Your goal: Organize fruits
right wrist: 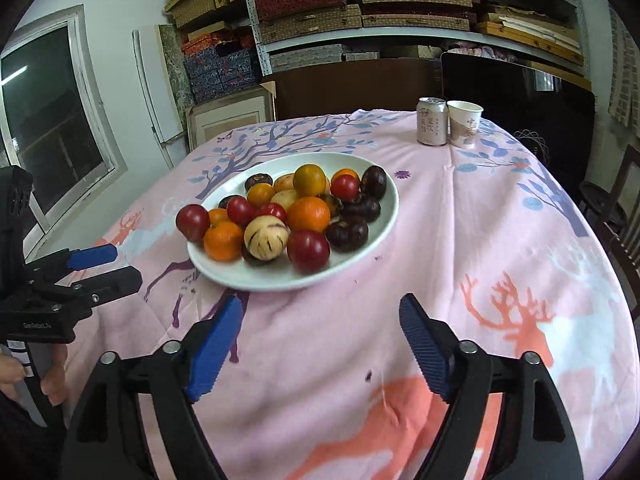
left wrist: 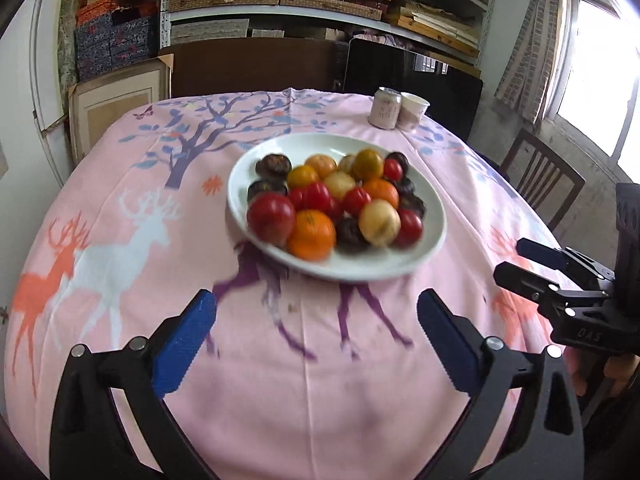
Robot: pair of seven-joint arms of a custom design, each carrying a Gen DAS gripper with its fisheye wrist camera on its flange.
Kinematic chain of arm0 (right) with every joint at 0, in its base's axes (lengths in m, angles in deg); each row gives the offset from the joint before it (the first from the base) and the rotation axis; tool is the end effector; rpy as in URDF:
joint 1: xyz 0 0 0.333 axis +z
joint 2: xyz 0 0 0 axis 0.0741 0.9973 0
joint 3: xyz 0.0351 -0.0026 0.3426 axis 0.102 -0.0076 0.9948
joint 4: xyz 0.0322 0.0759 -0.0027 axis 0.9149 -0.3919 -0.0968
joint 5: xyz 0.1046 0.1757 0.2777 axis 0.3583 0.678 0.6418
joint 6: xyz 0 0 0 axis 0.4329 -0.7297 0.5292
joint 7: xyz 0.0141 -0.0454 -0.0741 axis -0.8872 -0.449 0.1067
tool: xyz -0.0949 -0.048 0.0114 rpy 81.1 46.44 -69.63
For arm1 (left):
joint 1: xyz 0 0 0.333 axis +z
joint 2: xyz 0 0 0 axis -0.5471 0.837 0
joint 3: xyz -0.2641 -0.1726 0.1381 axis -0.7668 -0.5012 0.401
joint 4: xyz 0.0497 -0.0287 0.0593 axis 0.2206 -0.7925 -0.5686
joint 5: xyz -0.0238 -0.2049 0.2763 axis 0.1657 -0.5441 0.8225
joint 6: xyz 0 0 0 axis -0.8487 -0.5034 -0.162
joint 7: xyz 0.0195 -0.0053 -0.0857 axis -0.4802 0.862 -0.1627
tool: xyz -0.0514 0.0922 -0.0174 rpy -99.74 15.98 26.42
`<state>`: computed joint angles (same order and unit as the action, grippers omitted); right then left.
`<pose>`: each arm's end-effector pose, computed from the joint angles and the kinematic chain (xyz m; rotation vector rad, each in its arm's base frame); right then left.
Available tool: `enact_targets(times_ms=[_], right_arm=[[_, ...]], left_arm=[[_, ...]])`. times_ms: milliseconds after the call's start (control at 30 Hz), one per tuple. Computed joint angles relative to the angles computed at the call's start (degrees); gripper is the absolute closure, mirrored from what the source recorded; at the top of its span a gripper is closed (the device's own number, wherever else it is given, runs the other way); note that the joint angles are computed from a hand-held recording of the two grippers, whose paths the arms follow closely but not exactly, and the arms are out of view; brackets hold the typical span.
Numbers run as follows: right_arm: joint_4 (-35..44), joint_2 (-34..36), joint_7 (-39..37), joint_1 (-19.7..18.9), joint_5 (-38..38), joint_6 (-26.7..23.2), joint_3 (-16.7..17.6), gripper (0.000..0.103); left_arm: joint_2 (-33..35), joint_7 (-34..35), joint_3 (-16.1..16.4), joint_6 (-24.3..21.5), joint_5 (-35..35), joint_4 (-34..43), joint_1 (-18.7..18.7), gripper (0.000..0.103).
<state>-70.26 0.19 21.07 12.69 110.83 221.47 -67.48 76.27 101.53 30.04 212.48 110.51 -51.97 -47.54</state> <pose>0.5601 0.0680 0.4992 -1.8545 1.3854 -0.4310 0.5373 -0.2577 0.5131 -1.7581 1.8449 -0.8769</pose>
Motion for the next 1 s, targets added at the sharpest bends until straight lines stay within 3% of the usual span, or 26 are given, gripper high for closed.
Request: enact_targets(times_ms=[100,167,267,467,767,1000], right_arm=[[-5.43,-4.77,-0.56,0.16,2.98,0.2,-0.32,0.005],[-8.71,-7.73,2.32,1.04,0.34,1.65,-0.99,0.004],[-12.79,-12.27,-0.11,2.77,2.78,3.78,-2.25,0.004],[-18.8,-19.55,-3.55,5.99,6.52,5.9,-5.46,0.004],[-24.68,-27.32,-4.43,10.9,6.68,9.17,-8.36,0.004],[-26.24,-29.04,-3.13,13.99,4.78,10.87,-10.39,0.004]], left_arm=[[-3.55,-2.53,-1.02,-0.15,-0.14,-4.81,-0.84,0.005],[-5.59,-6.09,-1.56,-2.64,2.97,-6.47,-1.93,0.005],[-8.87,-15.63,-2.84,-6.21,11.91,-8.81,-2.83,0.005],[-15.05,-24.88,-6.87,-9.67,17.03,-13.69,-1.86,0.005],[-21.52,-30.48,-11.27,-17.59,19.61,-15.9,-0.96,0.005],[-22.58,-30.39,-12.15,-18.93,20.24,-15.98,-1.07,0.005]])
